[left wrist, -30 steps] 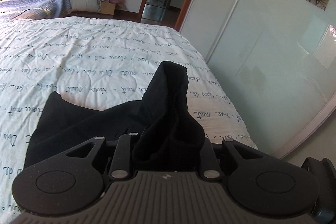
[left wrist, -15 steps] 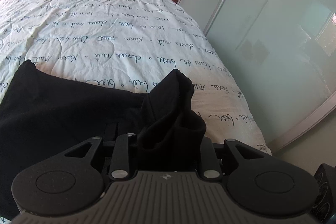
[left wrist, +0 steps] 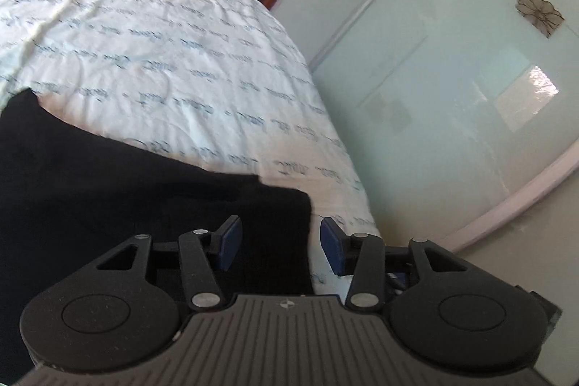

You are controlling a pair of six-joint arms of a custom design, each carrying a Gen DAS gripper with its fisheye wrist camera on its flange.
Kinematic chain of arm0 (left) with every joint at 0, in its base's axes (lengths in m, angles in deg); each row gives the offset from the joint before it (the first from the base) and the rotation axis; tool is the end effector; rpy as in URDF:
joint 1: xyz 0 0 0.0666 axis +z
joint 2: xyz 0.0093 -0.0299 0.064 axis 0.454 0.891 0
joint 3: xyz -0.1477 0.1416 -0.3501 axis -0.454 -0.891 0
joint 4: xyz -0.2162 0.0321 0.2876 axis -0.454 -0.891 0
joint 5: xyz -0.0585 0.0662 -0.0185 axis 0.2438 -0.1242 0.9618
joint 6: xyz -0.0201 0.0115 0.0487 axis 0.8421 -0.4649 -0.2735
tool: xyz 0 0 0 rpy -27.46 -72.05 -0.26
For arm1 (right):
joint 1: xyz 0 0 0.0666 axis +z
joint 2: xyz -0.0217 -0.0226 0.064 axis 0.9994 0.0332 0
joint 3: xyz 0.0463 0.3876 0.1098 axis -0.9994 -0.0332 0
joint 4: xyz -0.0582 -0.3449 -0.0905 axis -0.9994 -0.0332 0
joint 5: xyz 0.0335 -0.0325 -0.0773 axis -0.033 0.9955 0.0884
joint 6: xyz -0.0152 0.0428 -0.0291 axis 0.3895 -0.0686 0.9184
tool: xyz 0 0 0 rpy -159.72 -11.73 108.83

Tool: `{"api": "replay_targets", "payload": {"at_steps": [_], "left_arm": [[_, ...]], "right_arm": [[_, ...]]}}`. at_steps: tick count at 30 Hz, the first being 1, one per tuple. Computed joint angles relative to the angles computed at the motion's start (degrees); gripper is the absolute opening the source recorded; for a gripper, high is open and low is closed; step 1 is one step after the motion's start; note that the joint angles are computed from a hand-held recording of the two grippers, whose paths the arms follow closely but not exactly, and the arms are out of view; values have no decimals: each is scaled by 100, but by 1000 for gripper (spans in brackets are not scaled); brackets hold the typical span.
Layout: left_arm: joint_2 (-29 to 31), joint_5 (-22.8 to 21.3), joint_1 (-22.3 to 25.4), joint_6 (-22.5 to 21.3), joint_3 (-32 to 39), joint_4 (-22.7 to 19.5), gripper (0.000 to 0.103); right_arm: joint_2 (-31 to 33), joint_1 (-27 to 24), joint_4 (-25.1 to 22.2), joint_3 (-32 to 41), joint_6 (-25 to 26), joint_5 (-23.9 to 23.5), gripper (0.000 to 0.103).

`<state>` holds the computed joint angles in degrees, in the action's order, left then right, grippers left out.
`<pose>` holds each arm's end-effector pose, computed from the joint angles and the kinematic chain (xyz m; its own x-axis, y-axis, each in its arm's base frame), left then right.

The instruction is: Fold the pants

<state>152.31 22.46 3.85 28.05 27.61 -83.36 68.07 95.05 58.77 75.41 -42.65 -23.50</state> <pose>0.4216 -0.1944 0.4636 -0.8056 -0.0049 -0.5924 0.3456 0.8082 -0.4768 0.4238 0.0516 0.4303 -0.4920 0.3600 -0.7927 0.0804 0.9254 0.3704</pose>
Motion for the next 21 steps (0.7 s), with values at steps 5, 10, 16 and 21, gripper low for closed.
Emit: {"api": "replay_targets", "payload": {"at_steps": [5, 10, 16, 21], "left_arm": [[-5, -2117, 245, -653, 29, 46, 56], [208, -2017, 824, -649, 172, -231, 57], [421, -2278, 1005, -622, 121, -190, 58], [493, -3064, 896, -492, -33, 220, 58]], "right_arm": [[316, -509, 421, -158, -387, -1838, 68], [872, -603, -115, 290, -136, -2455, 70], [739, -530, -411, 387, 636, -2327, 15], [598, -502, -3, 343, 942, -1997, 12]]}}
